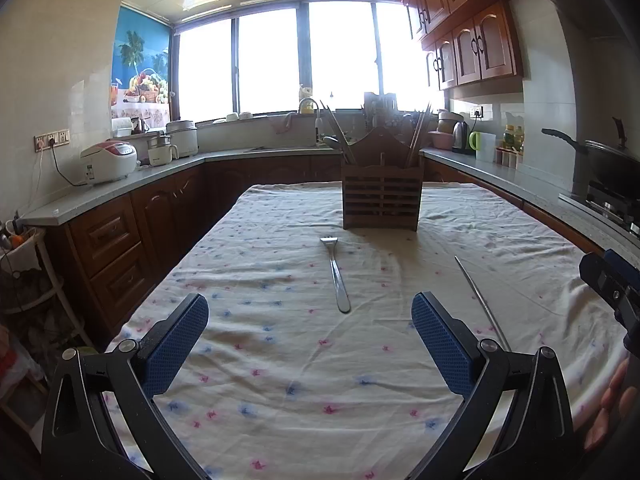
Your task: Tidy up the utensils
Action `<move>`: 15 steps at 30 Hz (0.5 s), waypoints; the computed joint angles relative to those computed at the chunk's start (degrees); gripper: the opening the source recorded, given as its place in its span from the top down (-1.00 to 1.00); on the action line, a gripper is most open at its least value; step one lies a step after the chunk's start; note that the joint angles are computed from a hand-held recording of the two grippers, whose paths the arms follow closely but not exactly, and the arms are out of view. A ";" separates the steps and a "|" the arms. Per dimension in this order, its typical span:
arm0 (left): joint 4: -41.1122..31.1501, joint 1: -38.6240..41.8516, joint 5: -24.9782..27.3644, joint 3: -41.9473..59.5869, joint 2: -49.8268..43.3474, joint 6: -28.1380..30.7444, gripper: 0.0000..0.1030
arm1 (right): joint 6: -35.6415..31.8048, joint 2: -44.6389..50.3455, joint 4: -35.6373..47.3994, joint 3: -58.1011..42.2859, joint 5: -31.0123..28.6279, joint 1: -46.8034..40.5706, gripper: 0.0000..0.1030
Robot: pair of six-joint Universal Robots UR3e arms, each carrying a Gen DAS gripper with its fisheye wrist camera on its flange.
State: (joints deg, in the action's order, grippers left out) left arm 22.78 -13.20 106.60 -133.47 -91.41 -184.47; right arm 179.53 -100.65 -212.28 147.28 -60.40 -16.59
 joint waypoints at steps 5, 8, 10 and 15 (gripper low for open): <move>0.31 -0.06 -0.14 0.05 -0.22 0.14 -1.00 | 0.07 0.04 -0.06 -0.02 -0.16 0.23 -1.00; 0.54 -0.30 0.02 0.18 -0.61 0.17 -1.00 | 0.11 0.11 -0.05 -0.12 -0.40 0.44 -1.00; 0.60 -0.43 0.10 0.28 -0.85 0.19 -1.00 | 0.12 0.02 -0.01 0.02 -0.19 0.30 -1.00; 0.61 -0.54 -0.04 0.42 -1.03 0.09 -1.00 | 0.15 0.04 0.44 -0.27 -0.58 0.80 -1.00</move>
